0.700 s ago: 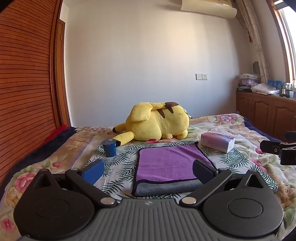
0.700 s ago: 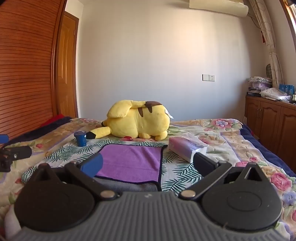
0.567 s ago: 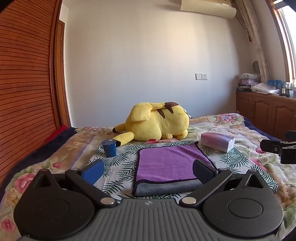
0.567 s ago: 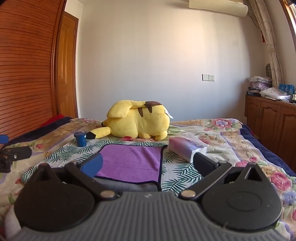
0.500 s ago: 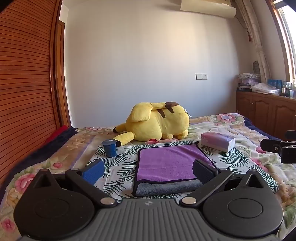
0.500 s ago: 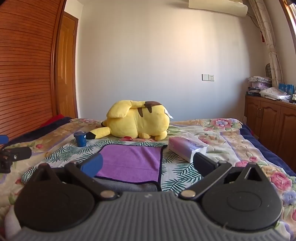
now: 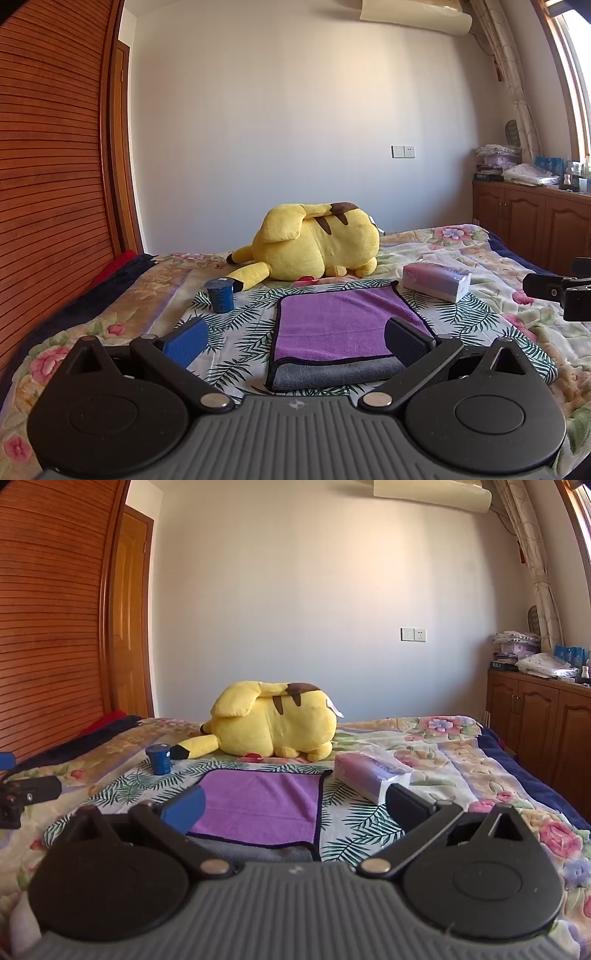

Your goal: Fold towel

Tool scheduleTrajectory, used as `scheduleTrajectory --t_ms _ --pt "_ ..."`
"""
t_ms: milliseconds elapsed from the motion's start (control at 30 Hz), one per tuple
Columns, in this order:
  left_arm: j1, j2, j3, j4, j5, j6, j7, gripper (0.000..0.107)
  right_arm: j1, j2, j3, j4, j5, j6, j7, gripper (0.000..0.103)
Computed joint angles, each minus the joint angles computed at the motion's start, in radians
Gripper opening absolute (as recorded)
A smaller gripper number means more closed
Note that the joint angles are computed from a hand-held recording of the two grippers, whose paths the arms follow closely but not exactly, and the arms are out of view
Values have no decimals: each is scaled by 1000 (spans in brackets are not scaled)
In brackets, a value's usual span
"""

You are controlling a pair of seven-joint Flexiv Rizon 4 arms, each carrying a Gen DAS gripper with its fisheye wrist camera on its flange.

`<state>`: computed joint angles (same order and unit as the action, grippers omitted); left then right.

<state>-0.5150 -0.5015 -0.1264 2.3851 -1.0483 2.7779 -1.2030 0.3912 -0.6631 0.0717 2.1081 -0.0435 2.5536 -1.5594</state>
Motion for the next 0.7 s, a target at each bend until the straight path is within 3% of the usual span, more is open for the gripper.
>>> scheduleTrajectory --t_ms 700 --pt "2 -4 2 0 4 -2 -2 87 -13 -4 1 -2 -16 1 8 103"
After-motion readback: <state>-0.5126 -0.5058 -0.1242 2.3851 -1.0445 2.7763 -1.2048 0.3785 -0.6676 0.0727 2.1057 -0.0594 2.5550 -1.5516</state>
